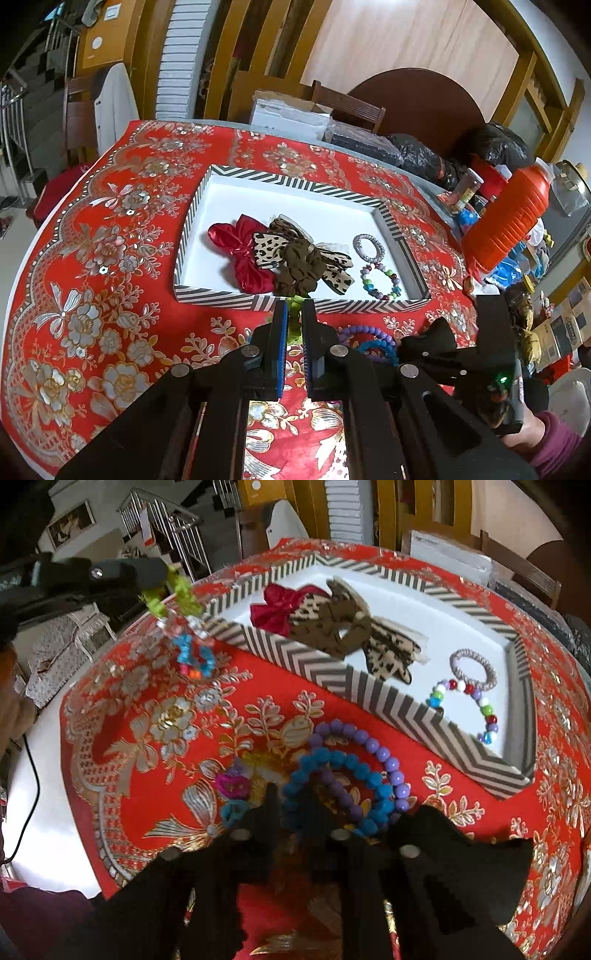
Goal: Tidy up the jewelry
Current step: 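Carry green item toward tray with left while right grasps blue bead bracelet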
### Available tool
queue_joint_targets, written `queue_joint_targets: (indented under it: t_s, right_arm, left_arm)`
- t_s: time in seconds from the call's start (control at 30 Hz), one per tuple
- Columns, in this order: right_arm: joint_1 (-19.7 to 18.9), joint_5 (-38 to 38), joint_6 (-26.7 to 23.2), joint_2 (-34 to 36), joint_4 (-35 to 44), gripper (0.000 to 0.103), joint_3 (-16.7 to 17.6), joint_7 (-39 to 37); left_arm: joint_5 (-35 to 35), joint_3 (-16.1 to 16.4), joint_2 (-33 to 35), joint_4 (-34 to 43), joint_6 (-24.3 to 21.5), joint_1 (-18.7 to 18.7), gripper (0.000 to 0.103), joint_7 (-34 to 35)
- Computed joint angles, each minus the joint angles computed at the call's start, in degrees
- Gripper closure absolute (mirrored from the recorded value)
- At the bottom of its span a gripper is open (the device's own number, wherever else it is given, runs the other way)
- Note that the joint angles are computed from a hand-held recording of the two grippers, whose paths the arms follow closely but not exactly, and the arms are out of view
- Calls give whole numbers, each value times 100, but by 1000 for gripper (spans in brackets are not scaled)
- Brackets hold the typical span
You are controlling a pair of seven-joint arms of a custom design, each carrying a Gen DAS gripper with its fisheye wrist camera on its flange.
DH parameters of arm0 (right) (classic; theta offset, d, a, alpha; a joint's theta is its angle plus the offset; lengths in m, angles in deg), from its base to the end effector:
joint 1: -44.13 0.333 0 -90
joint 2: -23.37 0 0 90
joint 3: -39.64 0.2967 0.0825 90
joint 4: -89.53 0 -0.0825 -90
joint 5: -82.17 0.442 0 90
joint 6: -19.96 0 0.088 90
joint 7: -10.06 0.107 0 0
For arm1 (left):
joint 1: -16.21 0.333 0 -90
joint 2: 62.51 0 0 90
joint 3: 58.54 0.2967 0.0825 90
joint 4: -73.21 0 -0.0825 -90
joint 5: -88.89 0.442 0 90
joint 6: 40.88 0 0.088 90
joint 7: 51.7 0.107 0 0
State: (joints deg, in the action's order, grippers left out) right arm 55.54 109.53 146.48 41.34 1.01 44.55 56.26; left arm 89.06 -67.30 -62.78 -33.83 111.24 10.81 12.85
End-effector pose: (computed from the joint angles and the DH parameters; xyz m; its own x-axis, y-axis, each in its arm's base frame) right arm 0.7054 0.2155 0.4778 0.7509 -0.6439 -0.1465 -0.6128 -0.5969 -0.5178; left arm 0.6458 -0.1632 0.5689 0.0709 -0.9505 0.3025 -0.7201 -0.2586 -0.6439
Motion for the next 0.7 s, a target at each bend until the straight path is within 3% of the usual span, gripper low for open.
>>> queue_joint_targets:
  t_s: [0.37,0.7]
  right_arm:
    - [-556,1717,-327,-142,325,94,40,-146]
    - [-624,2034,-57,26,811,94,41,0]
  left_arm:
    - [363,5,39,208,-67,18,103,-142]
    - [721,-13,515,967,-365,16,103,-148]
